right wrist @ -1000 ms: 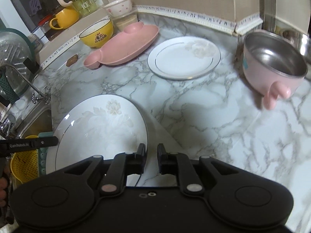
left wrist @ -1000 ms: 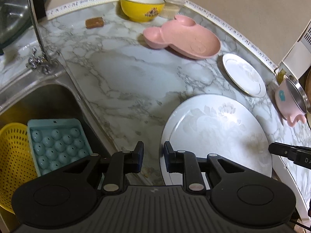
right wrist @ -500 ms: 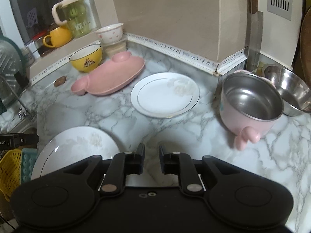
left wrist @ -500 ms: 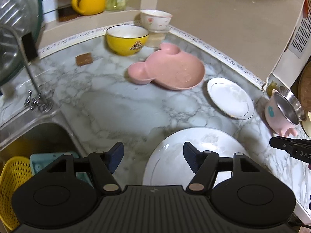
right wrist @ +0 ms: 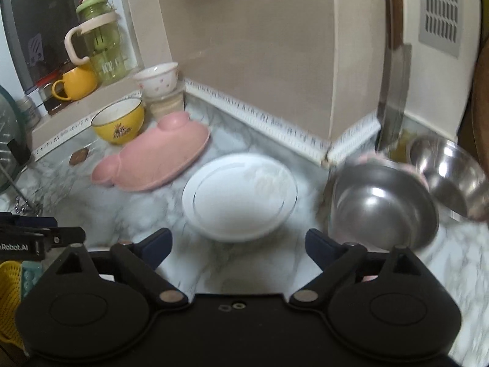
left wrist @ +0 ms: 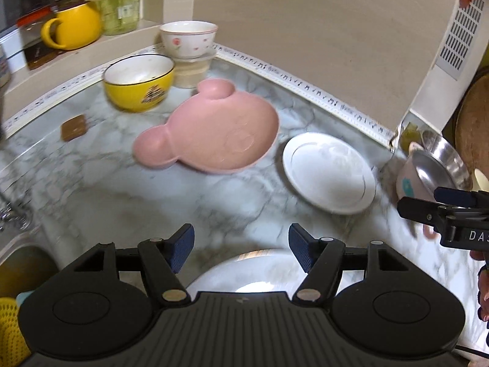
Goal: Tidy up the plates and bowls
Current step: 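Move both grippers to the rim of the gold-rimmed white plate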
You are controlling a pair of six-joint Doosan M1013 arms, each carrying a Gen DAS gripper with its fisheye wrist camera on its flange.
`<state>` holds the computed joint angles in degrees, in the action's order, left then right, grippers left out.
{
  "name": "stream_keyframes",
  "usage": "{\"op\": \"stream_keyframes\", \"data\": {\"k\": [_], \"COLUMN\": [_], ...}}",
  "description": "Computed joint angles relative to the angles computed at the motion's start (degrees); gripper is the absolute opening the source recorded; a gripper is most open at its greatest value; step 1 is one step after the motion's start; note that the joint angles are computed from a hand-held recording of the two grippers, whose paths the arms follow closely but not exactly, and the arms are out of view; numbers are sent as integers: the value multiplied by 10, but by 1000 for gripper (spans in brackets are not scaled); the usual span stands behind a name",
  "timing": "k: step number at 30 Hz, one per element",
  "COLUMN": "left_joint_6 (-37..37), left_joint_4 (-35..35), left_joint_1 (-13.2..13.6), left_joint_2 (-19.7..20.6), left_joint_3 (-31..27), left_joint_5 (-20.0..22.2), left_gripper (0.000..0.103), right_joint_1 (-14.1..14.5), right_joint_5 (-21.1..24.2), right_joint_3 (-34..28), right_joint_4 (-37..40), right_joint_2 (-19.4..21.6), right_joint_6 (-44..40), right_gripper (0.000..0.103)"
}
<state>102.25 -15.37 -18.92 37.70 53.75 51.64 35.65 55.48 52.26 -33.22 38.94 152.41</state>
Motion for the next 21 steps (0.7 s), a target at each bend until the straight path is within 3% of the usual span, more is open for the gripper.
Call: {"op": "stream_keyframes", "data": {"k": [12, 21], "left_joint_6": [-73, -98], "left_joint_4": [22, 15], "left_joint_1": [-22, -28], "left_joint_2": [94, 151], "left_joint_3": [-148, -241], "left_joint_5": [85, 146], "left_gripper": [72, 72], "right_joint_1": [-55, -78], "right_joint_5": [58, 87], "right_joint_3": [-125, -162], "right_joint_4": [114, 181], "right_joint_2": [66, 92], "right_joint_6": [-60, -60], "right_gripper": [98, 91]}}
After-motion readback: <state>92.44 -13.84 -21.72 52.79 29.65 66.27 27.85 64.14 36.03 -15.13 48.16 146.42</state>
